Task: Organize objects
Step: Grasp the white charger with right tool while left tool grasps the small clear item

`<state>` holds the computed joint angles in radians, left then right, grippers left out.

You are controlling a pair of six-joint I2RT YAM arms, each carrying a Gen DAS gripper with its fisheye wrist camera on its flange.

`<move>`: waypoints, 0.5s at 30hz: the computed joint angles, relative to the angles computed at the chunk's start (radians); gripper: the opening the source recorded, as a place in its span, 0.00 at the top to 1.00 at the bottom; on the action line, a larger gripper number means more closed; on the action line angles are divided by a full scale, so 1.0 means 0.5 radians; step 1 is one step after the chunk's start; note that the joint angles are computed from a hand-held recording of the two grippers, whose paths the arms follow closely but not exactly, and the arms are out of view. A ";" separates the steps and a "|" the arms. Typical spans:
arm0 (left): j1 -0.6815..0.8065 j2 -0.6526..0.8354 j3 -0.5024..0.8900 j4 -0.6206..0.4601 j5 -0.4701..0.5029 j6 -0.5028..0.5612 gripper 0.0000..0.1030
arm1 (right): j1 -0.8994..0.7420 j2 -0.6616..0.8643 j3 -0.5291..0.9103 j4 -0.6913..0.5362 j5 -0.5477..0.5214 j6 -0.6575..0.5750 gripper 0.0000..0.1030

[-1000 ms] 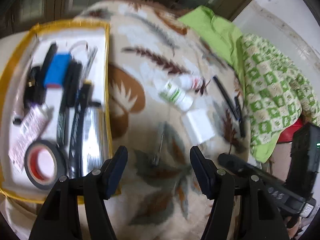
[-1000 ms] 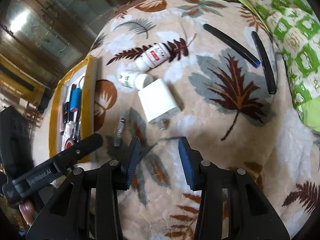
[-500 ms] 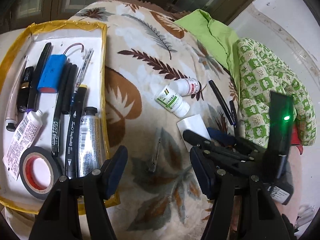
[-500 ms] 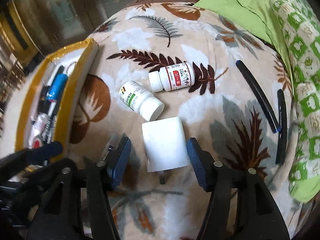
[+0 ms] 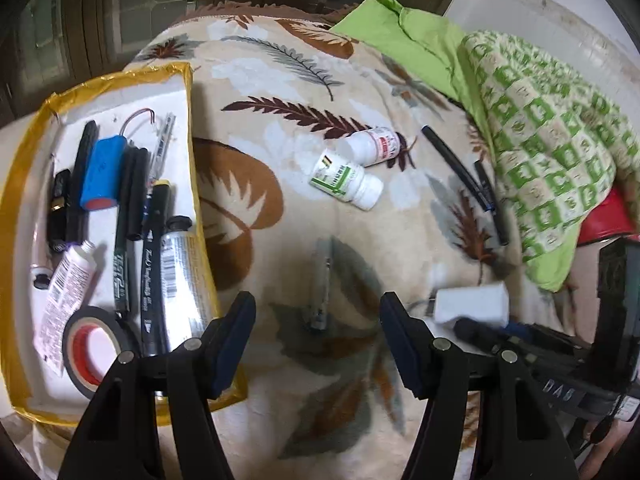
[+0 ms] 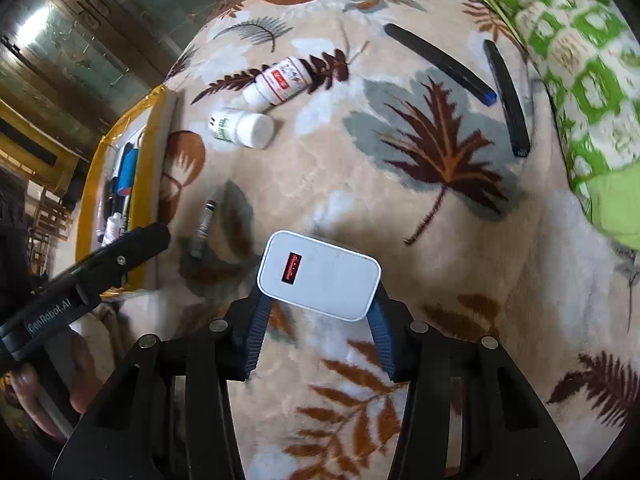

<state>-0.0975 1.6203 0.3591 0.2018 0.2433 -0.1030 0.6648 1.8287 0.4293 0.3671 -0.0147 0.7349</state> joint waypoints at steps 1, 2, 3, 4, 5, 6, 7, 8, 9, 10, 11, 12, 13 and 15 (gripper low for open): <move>-0.008 0.007 0.011 -0.008 -0.006 0.012 0.38 | -0.024 0.006 -0.022 0.068 -0.003 0.012 0.56; -0.048 0.011 0.024 -0.005 -0.042 0.023 0.40 | -0.041 0.020 -0.027 0.129 -0.006 0.023 0.56; -0.092 0.022 0.039 -0.004 -0.089 0.035 0.42 | -0.070 0.030 -0.013 0.150 -0.022 0.011 0.56; -0.130 0.034 0.053 -0.008 -0.131 0.048 0.43 | -0.089 0.031 0.011 0.134 -0.034 -0.006 0.56; -0.193 0.064 0.088 -0.025 -0.195 0.060 0.45 | -0.097 0.028 0.023 0.125 -0.040 -0.023 0.56; -0.265 0.116 0.136 -0.045 -0.268 0.074 0.50 | -0.107 0.027 0.027 0.133 -0.050 -0.045 0.56; -0.320 0.165 0.179 -0.063 -0.329 0.081 0.53 | -0.116 0.030 0.021 0.158 -0.059 -0.053 0.56; -0.372 0.225 0.226 -0.082 -0.391 0.086 0.59 | -0.136 0.042 0.012 0.194 -0.080 -0.053 0.56; -0.417 0.303 0.282 -0.100 -0.450 0.091 0.63 | -0.162 0.068 0.013 0.231 -0.109 -0.049 0.56; -0.461 0.380 0.333 -0.112 -0.520 0.102 0.64 | -0.181 0.090 0.021 0.249 -0.128 -0.053 0.56; -0.486 0.424 0.357 -0.115 -0.564 0.109 0.68 | -0.188 0.107 0.027 0.267 -0.120 -0.046 0.56; -0.505 0.497 0.395 -0.123 -0.610 0.114 0.69 | -0.193 0.120 0.032 0.288 -0.110 -0.040 0.56; -0.495 0.545 0.411 -0.118 -0.612 0.114 0.69 | -0.199 0.125 0.029 0.302 -0.113 -0.042 0.56; -0.455 0.548 0.385 -0.059 -0.565 0.119 0.82 | -0.213 0.157 0.042 0.328 -0.145 -0.025 0.56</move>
<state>-0.3248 1.8943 0.5516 0.1725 -0.0394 -0.0436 0.5582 1.9071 0.4504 0.5310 -0.0874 0.7224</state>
